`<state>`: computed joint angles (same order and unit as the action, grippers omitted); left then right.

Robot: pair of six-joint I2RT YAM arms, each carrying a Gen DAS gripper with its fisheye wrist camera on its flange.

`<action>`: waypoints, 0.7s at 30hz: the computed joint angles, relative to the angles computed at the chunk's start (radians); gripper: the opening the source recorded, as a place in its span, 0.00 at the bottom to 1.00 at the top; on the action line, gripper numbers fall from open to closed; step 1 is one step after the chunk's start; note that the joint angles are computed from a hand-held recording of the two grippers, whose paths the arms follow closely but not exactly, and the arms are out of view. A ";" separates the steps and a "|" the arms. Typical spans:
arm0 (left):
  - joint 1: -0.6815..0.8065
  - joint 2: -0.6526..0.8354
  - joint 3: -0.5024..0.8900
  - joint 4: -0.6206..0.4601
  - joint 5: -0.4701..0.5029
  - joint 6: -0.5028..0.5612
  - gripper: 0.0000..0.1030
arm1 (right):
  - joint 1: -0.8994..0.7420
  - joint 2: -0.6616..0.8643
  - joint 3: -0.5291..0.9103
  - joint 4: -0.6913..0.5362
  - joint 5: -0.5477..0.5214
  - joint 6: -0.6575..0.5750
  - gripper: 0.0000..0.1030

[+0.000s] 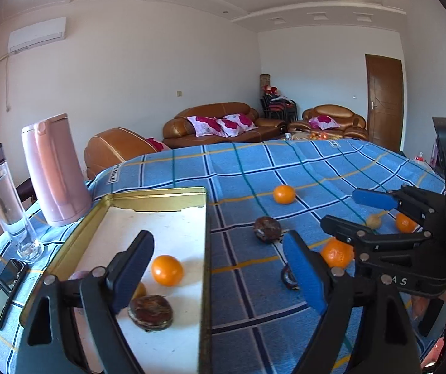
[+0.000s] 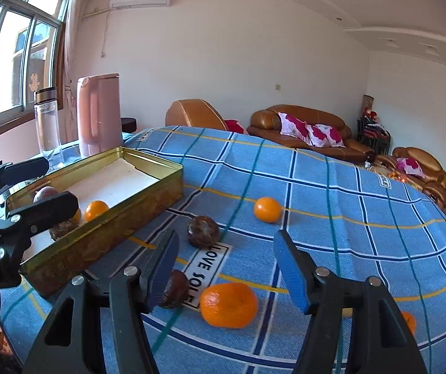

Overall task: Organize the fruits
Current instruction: 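Withdraw both open tools from the tray toward the fruits on the cloth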

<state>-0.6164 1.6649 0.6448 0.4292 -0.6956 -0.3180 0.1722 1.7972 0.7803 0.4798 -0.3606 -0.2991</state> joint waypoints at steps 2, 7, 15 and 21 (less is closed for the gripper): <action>-0.005 0.050 0.048 -0.022 0.008 -0.001 0.85 | -0.018 0.017 0.027 -0.041 -0.016 -0.005 0.63; 0.000 0.122 0.113 -0.064 0.034 -0.030 0.85 | -0.042 0.066 0.118 -0.205 -0.049 -0.041 0.63; 0.003 0.130 0.120 -0.081 0.036 -0.034 0.92 | -0.056 0.179 0.292 -0.468 -0.107 -0.066 0.61; 0.004 0.157 0.163 -0.124 0.069 -0.005 0.92 | -0.047 0.202 0.323 -0.525 -0.092 -0.081 0.47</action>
<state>-0.6125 1.8223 0.8080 0.3052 -0.6266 -0.3234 0.1250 1.9996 1.1038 -0.0451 -0.4525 -0.3801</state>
